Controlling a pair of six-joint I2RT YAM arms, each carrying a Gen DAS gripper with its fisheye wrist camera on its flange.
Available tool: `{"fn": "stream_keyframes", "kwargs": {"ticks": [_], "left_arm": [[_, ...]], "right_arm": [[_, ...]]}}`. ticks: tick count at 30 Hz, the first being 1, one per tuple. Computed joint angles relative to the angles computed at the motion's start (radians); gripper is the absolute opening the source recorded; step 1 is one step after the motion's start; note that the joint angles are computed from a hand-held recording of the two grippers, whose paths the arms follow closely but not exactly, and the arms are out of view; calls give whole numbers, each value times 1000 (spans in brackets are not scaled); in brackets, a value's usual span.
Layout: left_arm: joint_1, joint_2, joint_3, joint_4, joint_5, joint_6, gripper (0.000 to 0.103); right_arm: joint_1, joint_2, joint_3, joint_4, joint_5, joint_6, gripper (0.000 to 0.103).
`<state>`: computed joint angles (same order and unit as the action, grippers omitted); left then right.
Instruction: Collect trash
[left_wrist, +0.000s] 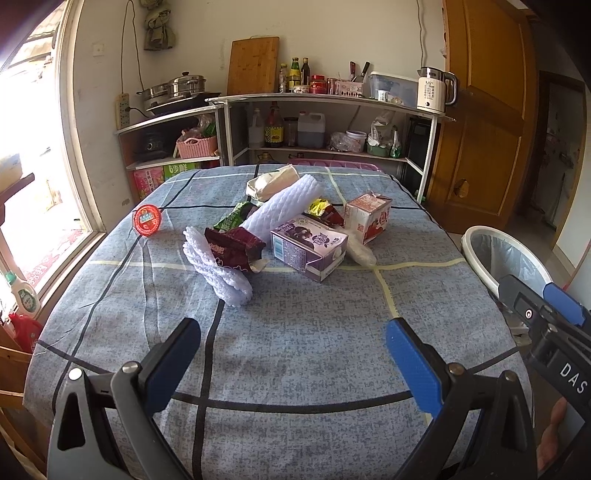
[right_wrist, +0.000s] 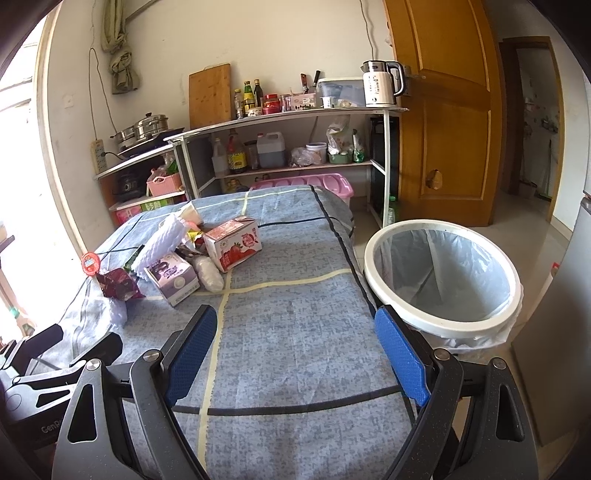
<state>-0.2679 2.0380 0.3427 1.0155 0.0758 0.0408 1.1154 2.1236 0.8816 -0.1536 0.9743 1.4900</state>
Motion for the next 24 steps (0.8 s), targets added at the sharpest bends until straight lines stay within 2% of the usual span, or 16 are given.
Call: {"fn": "stream_keyframes", "kwargs": {"ticks": [10,24], "left_arm": [[-45,3,2,-1,13,5,102],[-91,-2,-5,4,6,1,102]], "right_arm": [[20,-19,-11,-115,8,130,88],[31,-26,-27,-165,4,209,88]]}}
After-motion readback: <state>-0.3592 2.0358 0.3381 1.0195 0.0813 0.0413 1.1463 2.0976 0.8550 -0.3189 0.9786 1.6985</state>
